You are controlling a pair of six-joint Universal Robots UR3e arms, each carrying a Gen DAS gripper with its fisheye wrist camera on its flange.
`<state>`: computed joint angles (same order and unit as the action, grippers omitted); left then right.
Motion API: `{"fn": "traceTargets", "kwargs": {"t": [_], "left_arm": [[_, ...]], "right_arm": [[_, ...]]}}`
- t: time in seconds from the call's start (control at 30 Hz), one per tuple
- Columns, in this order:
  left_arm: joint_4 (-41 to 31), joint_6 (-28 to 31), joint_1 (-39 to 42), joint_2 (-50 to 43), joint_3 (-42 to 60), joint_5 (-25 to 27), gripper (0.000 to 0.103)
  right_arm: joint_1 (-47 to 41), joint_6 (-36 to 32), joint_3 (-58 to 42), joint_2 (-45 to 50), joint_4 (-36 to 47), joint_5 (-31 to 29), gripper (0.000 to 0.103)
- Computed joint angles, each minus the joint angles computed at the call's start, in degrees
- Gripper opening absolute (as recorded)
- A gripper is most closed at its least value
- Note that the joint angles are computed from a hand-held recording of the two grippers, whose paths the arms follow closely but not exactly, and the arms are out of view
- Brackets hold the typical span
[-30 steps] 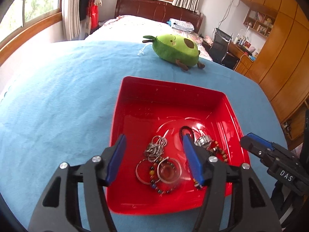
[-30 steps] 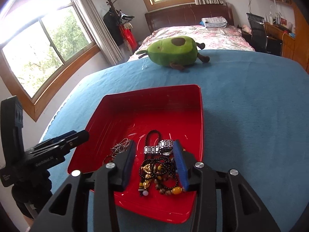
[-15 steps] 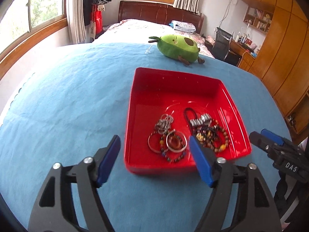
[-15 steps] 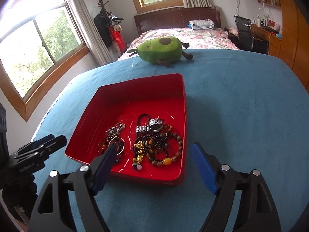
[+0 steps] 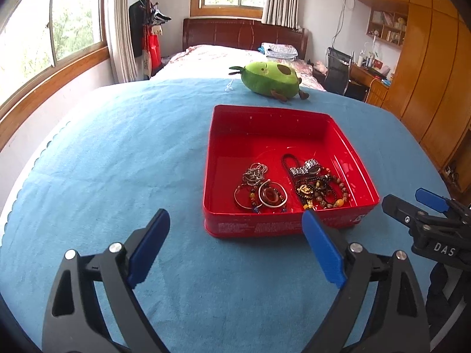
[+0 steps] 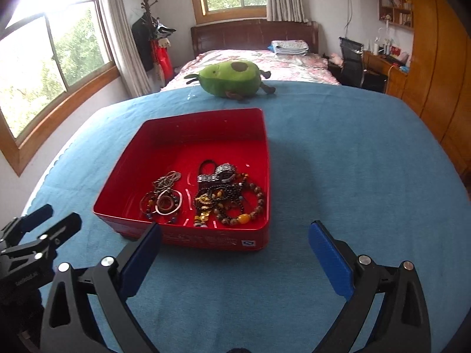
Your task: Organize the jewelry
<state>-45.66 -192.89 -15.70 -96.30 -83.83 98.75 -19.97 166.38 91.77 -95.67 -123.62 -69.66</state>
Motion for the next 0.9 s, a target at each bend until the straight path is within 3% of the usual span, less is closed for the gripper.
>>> {"fn": "traceTargets", "kwargs": {"t": [0.33,0.9], "left_arm": [[2.46,0.1,-0.59,2.36,-3.72,2.17,0.091],[6.23,0.61,-2.1,0.99,-4.94,4.68,0.092]], "right_arm": [[-0.6,-2.2,1.84,-2.77,1.55,3.13,0.099],[-1.32,-2.61,4.07,-1.2,0.67,2.43,0.099]]}}
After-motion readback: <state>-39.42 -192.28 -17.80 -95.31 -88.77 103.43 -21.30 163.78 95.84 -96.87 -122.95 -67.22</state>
